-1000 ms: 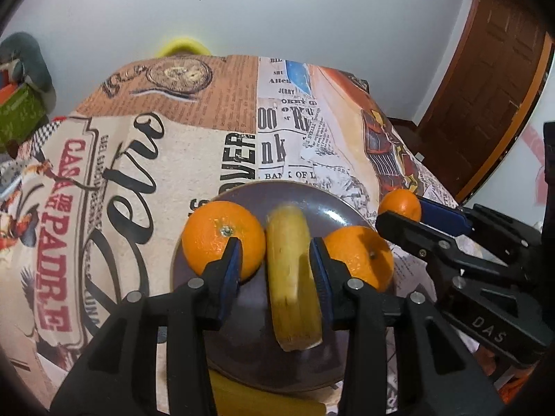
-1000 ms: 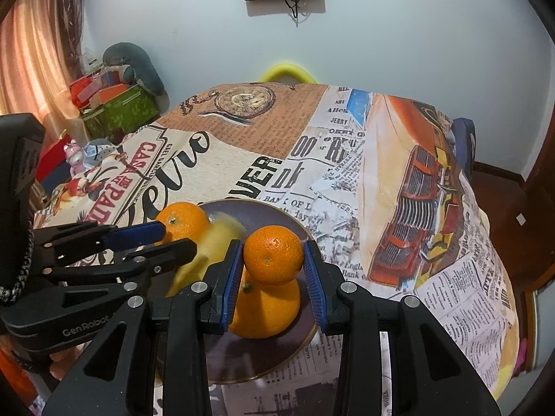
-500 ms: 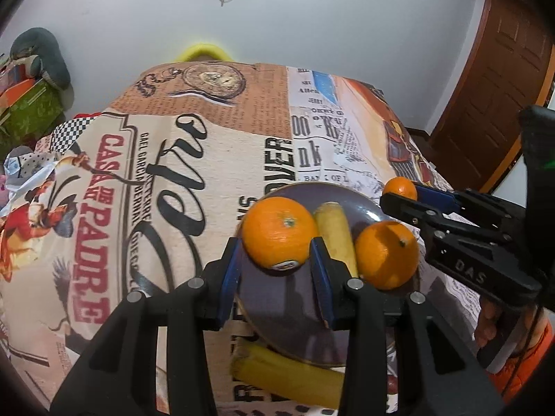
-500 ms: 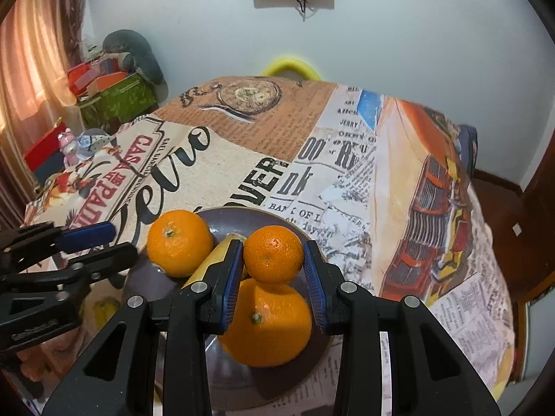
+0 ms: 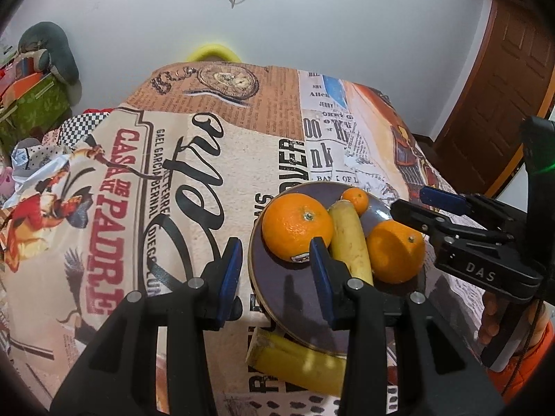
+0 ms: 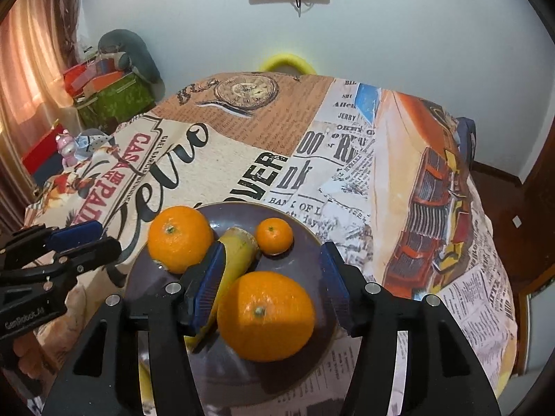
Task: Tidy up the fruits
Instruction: 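Lay the yellow cylinder on the plate between the oranges and open the left tool, then grasp the red tomato with the right tool while the left tool reaches the pink pomelo segment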
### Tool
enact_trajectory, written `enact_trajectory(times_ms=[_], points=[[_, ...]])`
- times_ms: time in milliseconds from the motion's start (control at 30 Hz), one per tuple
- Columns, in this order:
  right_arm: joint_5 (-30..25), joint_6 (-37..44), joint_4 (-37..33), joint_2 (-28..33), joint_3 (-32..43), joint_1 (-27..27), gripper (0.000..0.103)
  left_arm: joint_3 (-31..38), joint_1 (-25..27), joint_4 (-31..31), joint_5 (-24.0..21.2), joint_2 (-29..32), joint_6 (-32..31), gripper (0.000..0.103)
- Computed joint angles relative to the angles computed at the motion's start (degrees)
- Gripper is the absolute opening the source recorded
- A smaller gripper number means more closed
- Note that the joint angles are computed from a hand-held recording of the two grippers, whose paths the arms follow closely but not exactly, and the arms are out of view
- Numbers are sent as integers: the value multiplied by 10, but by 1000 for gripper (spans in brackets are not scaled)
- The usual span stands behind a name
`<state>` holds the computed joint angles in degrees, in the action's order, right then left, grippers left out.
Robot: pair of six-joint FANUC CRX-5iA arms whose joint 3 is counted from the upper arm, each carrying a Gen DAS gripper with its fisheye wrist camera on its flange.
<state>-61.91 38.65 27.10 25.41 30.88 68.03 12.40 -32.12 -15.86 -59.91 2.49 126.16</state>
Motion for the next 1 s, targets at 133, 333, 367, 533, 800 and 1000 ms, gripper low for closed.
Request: enact_trajectory(times_ms=[133,333,367,533,800,1000], points=[[-3,-16,23,-22,-23,15,53,10,-15,-19,-17,-11,10,39],[-9,-58,58,-64,-64,44,53,31,-58,-72,-60,-34,34,40],[-9,-68,64,-73,-73,51,53,33,-65,-80,-67,-39,38,41],[-19,-112,90,-104,-107,80,53,34,-99,-113,-100,-66,59,44],[-46,-168,112,-137,-149,119,53,28,-154,-155,-159,-94,92,51],[-69,-207,110,-157,-180,139,58,-3,-160,-149,-173,-112,107,55]])
